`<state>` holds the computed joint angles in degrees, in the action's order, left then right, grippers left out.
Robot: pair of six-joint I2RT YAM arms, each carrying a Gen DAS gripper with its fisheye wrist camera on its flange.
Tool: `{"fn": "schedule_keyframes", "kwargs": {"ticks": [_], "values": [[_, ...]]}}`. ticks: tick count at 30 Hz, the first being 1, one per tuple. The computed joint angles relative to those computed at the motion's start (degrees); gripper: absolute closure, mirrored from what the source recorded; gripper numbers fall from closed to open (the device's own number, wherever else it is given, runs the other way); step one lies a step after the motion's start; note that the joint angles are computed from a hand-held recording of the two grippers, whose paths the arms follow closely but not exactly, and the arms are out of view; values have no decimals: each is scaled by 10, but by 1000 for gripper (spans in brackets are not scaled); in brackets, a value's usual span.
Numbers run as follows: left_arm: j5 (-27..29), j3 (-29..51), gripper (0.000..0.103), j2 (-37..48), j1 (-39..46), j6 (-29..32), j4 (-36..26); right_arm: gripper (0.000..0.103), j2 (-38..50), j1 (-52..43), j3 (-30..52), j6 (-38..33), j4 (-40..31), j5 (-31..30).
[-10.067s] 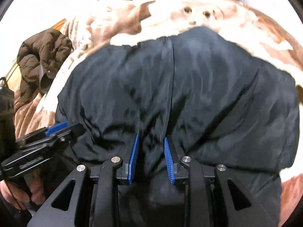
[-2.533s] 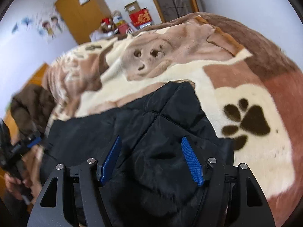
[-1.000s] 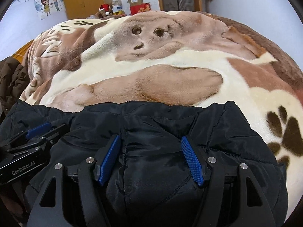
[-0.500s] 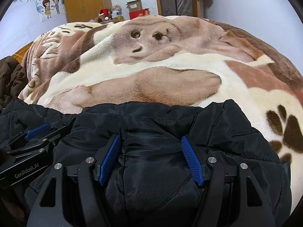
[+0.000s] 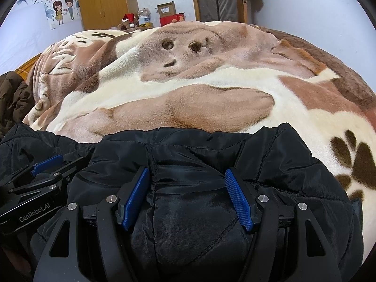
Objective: Fold large clothes
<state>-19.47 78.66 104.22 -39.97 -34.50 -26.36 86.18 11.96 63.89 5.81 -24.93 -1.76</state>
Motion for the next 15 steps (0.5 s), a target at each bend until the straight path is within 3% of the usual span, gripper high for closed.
{"fn": "schedule_keyframes", "kwargs": {"ticks": [4,6,9,12,15], "values": [[34,43,30,-25,11,3,-85,37,-34,-1,53,-23,-102,-1],[28,39,30,-68,12,18,-119,37,-77,-13,49,-30,-117,-3],[2,-37,30,-178,23,59,-95,37,-137,-58,35,-44,-127,-11],[-39,-100,30,-257,62,95,-106,37,-137,-112,19,-58,-139,-15],[-9,-175,30,-291,141,87,-109,37,-131,-147,-33,-72,-105,-39]]}}
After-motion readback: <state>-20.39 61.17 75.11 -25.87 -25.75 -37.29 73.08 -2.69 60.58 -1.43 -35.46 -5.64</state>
